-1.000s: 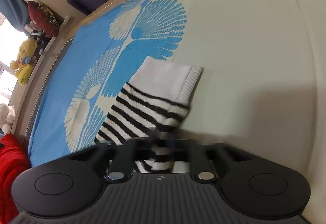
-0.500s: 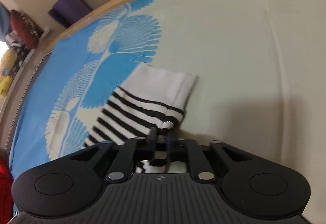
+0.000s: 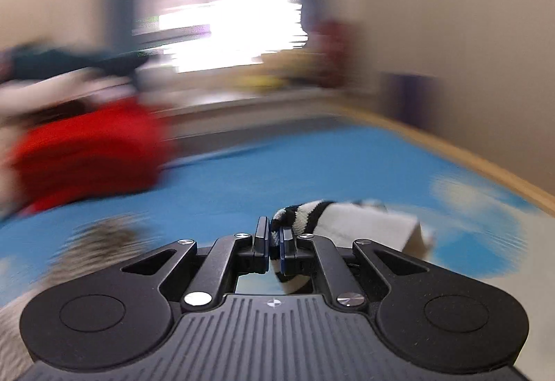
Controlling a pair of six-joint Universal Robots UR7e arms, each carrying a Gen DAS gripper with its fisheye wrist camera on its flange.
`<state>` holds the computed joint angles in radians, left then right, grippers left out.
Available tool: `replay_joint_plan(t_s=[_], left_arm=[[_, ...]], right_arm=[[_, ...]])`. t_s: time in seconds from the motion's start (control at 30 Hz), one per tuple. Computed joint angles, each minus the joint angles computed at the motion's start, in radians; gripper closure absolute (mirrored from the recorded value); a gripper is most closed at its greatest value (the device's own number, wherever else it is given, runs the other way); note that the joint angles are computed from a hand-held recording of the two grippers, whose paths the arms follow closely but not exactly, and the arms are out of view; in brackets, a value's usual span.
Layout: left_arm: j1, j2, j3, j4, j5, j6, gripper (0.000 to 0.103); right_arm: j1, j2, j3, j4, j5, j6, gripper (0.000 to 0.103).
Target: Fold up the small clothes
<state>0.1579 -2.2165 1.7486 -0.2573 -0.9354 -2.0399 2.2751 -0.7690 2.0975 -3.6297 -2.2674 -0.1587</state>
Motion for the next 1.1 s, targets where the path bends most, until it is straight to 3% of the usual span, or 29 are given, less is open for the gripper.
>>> replay_joint_plan(t_s=[0.13,0.2,0.27,0.4,0.5,0.6,0.67,0.7,0.77,0.9,1.1], left_arm=[[-0.046,-0.018,-0.049,0.084,-0.032,-0.095,0.062],[-0.066,-0.026,-0.067,0.111,-0.045,-0.132,0.062],[-0.076,-0.029,-0.076,0.126,-0.052,-0.153,0.062],[-0.076,-0.036,-0.080,0.129,-0.052,-0.167,0.062],[-0.052,-0.043,-0.063,0.108,-0.038,-0.157,0.064],[-0.008,-0.053,-0.033,0.065,-0.012,-0.117,0.080],[0.039,-0.056,-0.010,0.021,0.010,-0.083,0.082],[0.058,-0.058,0.001,-0.001,0.023,-0.070,0.083],[0.100,-0.067,0.026,-0.063,0.062,-0.040,0.085],[0.205,-0.078,0.088,-0.213,0.133,0.056,0.085],[0.400,-0.061,0.158,-0.423,0.174,0.208,0.082]], right_arm=[[0.053,-0.003,-0.040,0.417,0.419,0.156,0.088],[0.059,0.013,-0.077,0.627,0.548,0.243,0.088],[0.089,0.020,-0.124,0.807,0.537,0.328,0.088],[0.123,-0.014,-0.190,0.952,0.427,0.488,0.080],[0.133,-0.057,-0.180,0.928,0.320,0.636,0.068],[0.111,-0.105,-0.101,0.836,0.265,0.686,0.068],[0.094,-0.118,-0.102,0.927,0.209,0.781,0.066],[0.079,-0.121,-0.105,0.947,0.225,0.811,0.066],[0.050,-0.128,-0.095,0.926,0.261,0.799,0.066],[0.036,-0.115,-0.114,0.928,0.192,0.715,0.066],[-0.028,-0.161,-0.095,0.956,0.208,0.743,0.066]])
